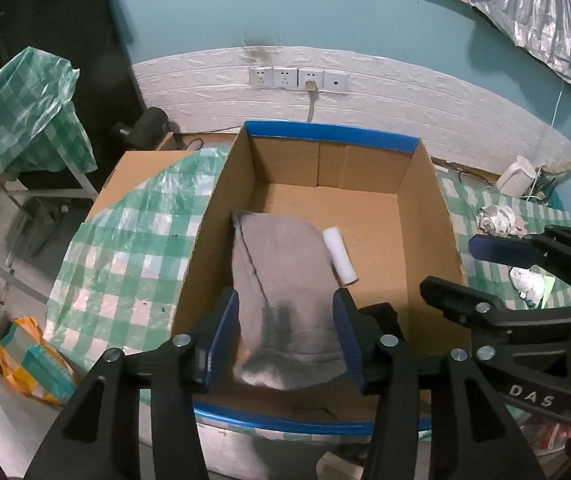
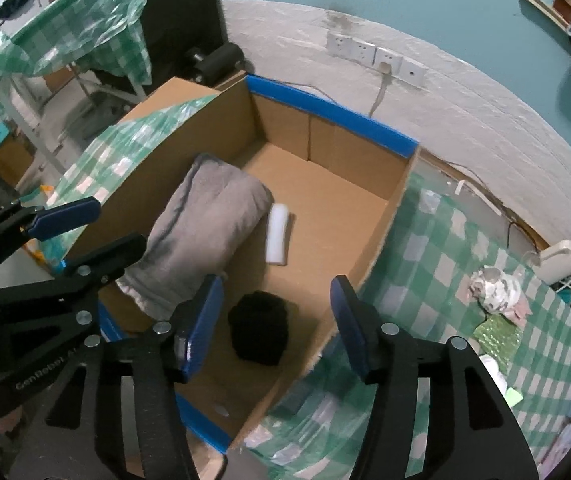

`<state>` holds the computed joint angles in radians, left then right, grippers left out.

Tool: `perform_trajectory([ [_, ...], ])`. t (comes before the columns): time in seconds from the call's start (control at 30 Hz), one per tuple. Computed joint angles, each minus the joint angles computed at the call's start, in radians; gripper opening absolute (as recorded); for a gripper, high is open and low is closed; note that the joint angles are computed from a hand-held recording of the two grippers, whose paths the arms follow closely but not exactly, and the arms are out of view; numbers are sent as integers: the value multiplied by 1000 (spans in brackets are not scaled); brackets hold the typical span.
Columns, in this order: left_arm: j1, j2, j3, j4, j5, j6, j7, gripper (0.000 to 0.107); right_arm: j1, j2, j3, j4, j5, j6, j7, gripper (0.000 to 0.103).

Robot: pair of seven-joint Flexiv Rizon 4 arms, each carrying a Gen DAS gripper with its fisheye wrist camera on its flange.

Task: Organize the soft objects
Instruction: 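Open both grippers to drop the roll and towel into the box, then move both grippers back over the bed toward the light-green cloth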

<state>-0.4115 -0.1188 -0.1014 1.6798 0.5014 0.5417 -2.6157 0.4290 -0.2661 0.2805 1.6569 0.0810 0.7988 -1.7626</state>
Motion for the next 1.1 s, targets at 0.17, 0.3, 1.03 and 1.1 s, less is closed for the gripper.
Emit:
perform_trajectory([
  [0.17,-5,-10,-3,-12,3,-2,9,51,-16,13,-5,5,17,1,0,58],
  [0.3,-13,-18,-5,-27,11,-4,11,51,-27,20,-10,6,27,-1,2,58],
  [1.03,-120,-158,3,-222,45,-54,100,63,-118,72,-56,65,53,-5,24,61],
  [1.1,-132,-171,9,-240,42,-54,106,64,-128,77,-61,74,55,-2,24,61],
])
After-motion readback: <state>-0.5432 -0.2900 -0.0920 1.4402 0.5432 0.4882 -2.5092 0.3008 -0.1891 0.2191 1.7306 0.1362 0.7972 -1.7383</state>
